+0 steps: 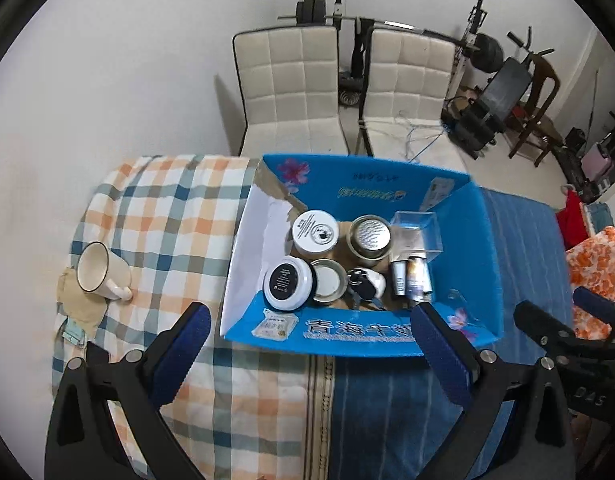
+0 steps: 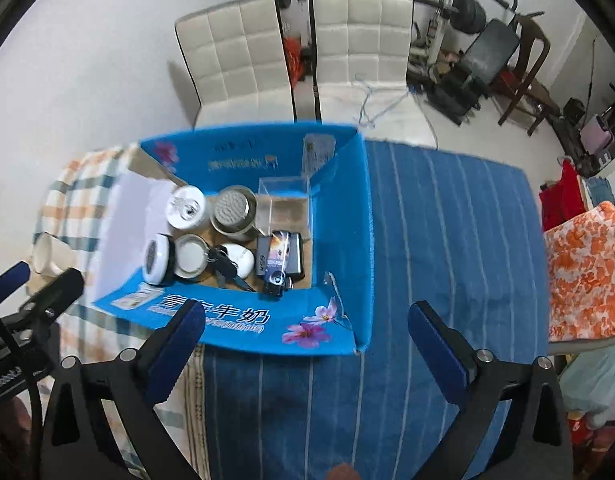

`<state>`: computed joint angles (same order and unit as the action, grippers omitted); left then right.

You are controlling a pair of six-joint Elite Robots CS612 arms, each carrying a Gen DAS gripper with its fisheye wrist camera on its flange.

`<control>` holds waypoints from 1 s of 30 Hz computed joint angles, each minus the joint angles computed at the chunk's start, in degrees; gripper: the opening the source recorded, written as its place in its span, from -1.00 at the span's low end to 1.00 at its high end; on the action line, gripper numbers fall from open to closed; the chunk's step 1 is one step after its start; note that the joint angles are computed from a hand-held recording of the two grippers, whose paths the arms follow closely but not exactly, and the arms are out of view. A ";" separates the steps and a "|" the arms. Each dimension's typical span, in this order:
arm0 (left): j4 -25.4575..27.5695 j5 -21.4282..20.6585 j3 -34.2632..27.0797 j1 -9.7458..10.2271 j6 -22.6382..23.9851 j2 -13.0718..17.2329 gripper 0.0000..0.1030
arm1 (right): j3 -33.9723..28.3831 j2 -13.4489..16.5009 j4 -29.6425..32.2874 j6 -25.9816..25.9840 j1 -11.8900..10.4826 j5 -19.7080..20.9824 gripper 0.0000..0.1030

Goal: Organize rigid objects

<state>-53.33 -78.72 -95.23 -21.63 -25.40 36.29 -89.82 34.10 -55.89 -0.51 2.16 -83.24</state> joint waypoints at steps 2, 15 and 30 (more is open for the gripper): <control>0.73 0.28 -1.10 -0.50 0.16 -0.63 0.99 | -2.28 -0.31 0.11 0.14 -0.29 0.15 1.00; 3.33 1.87 -6.47 -2.36 -0.57 -3.00 0.99 | -9.54 -3.83 4.76 -1.01 -1.36 3.09 1.00; 5.67 3.32 -8.64 -2.99 -2.23 -2.85 0.99 | -11.71 -4.17 6.32 -0.45 -1.55 2.45 1.00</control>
